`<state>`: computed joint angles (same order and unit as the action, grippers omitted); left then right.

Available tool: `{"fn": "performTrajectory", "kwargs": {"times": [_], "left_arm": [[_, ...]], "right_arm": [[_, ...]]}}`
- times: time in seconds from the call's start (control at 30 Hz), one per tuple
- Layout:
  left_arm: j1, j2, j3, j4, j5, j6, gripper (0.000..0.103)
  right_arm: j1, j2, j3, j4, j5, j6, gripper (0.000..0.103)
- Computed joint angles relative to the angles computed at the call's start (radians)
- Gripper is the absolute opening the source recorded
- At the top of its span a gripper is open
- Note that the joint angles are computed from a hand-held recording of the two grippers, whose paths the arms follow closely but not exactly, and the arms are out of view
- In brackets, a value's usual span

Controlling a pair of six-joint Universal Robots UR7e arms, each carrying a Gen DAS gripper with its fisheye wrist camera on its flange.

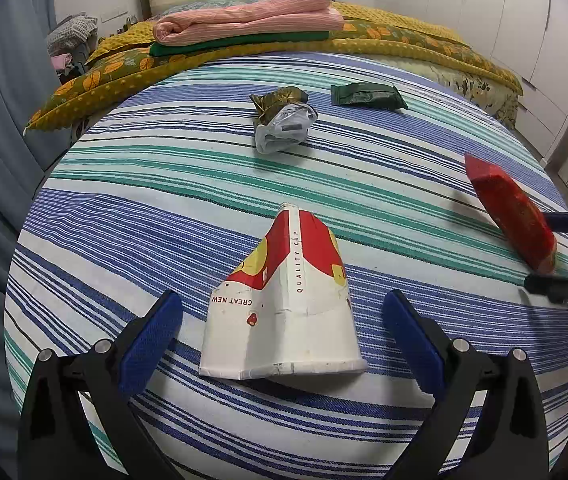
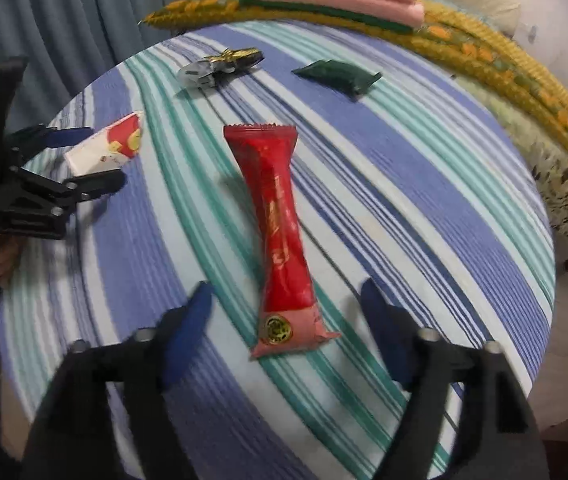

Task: Collect trash
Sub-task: 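Grasp the white-red paper cup with the left gripper while the right holds the red wrapper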

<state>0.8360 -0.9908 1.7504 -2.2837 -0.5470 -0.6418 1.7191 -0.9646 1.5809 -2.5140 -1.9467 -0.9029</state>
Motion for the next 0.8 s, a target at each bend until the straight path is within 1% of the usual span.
{"fn": "performTrajectory", "kwargs": {"times": [0.03, 0.1, 0.13, 0.17, 0.23, 0.3, 0.53, 0.6, 0.63, 0.67, 0.7, 0.73, 0.8], "left_arm": [[0.000, 0.000, 0.000, 0.000, 0.000, 0.000, 0.099], [0.000, 0.000, 0.000, 0.000, 0.000, 0.000, 0.099], [0.000, 0.000, 0.000, 0.001, 0.000, 0.000, 0.099], [0.000, 0.000, 0.000, 0.001, 0.000, -0.001, 0.099], [0.000, 0.000, 0.000, 0.001, 0.000, -0.001, 0.099], [0.000, 0.000, 0.000, 0.001, 0.000, -0.001, 0.099], [0.000, 0.000, 0.000, 0.001, 0.000, -0.001, 0.099], [0.000, -0.004, 0.006, -0.018, -0.007, 0.008, 0.099], [0.001, -0.009, 0.016, -0.055, -0.018, 0.025, 0.099], [0.004, -0.024, 0.040, -0.130, -0.047, 0.068, 0.099], [0.008, -0.051, 0.074, -0.217, -0.096, 0.121, 0.099], [0.010, -0.075, 0.100, -0.262, -0.127, 0.148, 0.099], [0.006, -0.118, 0.140, -0.282, -0.165, 0.149, 0.099]], "right_arm": [[-0.007, -0.001, 0.009, -0.016, 0.010, 0.000, 0.080], [-0.027, -0.013, 0.026, -0.043, 0.061, 0.030, 0.084], [-0.032, -0.014, 0.033, -0.060, 0.076, 0.028, 0.085], [-0.034, -0.016, 0.048, -0.092, 0.083, 0.013, 0.087], [-0.037, -0.016, 0.062, -0.118, 0.099, 0.012, 0.091], [-0.036, -0.014, 0.069, -0.138, 0.099, 0.011, 0.093], [-0.034, -0.007, 0.067, -0.143, 0.092, 0.021, 0.096], [-0.035, -0.008, 0.065, -0.136, 0.095, 0.023, 0.097], [-0.037, -0.009, 0.062, -0.127, 0.101, 0.025, 0.097], [-0.037, -0.011, 0.061, -0.121, 0.101, 0.022, 0.097], [-0.035, -0.015, 0.054, -0.096, 0.090, 0.019, 0.097], [-0.034, -0.021, 0.040, -0.048, 0.082, 0.026, 0.096], [-0.038, -0.034, 0.006, 0.060, 0.100, 0.058, 0.096]]}}
